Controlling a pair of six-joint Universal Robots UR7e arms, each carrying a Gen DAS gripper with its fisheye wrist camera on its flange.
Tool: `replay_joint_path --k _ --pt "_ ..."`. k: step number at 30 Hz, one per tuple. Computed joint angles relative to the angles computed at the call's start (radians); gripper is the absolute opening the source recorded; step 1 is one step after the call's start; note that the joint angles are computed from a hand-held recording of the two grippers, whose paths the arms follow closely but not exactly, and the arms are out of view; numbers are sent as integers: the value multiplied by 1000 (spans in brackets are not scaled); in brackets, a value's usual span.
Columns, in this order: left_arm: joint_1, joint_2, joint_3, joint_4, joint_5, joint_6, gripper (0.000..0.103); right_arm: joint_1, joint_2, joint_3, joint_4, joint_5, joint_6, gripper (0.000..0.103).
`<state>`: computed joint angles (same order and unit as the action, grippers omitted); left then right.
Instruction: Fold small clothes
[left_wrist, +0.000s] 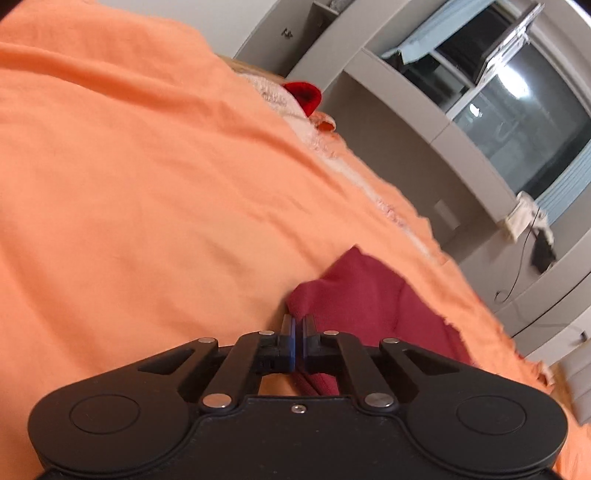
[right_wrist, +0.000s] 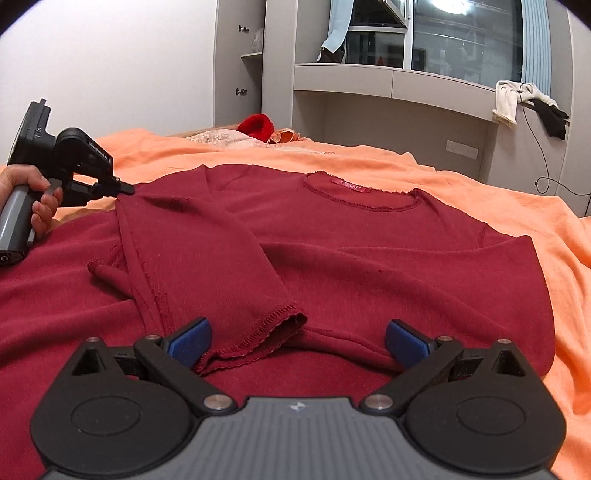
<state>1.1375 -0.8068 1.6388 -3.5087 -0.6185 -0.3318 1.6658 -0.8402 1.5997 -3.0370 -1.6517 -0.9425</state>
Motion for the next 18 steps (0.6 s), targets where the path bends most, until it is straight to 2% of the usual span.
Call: replay_joint_path --k 4,7,9,11,14,18 --pt "-2 -10 6 10 9 -18 6 -5 -5 2 4 9 -3 103" --pt "-16 -20 12 30 35 -2 30 -12 -16 2 16 36 2 103" --pt "-24 -35 29 32 30 11 54 -21 -34 10 23 69 14 103" --pt "-38 -40 39 17 43 49 64 -29 -53 24 17 97 35 103" --pt "-70 -36 43 -10 110 138 78 -42 -87 48 19 138 49 103" --pt "-114 -44 78 -68 153 249 92 -59 -139 103 7 191 23 103"
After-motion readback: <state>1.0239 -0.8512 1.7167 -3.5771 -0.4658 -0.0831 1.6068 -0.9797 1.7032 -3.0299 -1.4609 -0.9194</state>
